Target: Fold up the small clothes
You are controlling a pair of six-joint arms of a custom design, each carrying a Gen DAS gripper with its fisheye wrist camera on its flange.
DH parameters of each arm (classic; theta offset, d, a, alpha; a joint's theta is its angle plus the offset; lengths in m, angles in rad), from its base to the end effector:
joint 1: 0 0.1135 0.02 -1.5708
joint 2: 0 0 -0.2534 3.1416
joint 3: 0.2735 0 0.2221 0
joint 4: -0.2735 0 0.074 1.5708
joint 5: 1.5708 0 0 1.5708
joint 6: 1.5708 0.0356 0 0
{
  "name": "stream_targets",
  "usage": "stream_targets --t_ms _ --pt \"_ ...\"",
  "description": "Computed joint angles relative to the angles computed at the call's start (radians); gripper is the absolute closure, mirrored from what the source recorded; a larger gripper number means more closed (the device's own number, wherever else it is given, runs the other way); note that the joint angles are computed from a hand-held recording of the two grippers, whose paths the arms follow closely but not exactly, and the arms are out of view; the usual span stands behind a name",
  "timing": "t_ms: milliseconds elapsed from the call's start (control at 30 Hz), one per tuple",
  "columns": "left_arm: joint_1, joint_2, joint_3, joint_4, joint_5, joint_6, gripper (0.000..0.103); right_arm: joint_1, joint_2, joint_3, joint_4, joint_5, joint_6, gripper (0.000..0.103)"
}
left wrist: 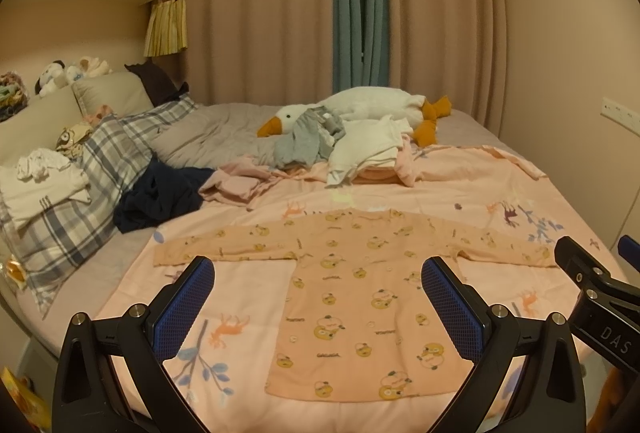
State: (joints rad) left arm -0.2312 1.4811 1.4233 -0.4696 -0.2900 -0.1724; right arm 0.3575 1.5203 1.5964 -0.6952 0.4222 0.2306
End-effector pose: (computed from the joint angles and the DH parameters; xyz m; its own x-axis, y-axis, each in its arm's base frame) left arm 0.3018 -0.0606 0.3590 -0.4790 -0.0561 -0.8760 -0.1047 0.9945 -0.0065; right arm 0.2886 0.0922 0.3809 -0.5307 0.0243 -0.8472 0.1178 0.9920 -0.0454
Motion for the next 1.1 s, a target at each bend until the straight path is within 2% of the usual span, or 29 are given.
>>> stream_targets --t_ms 833,1100 --pt "-0.008 0.01 0.015 -0.025 -0.005 -0.002 0.0 0.012 0.02 0.011 -0.016 0.012 0.002 0.0" --pt "0.013 0.046 0.019 -0.012 0.03 -0.007 0.0 0.004 0.055 0.02 -0.015 -0.011 0.004 0.0"
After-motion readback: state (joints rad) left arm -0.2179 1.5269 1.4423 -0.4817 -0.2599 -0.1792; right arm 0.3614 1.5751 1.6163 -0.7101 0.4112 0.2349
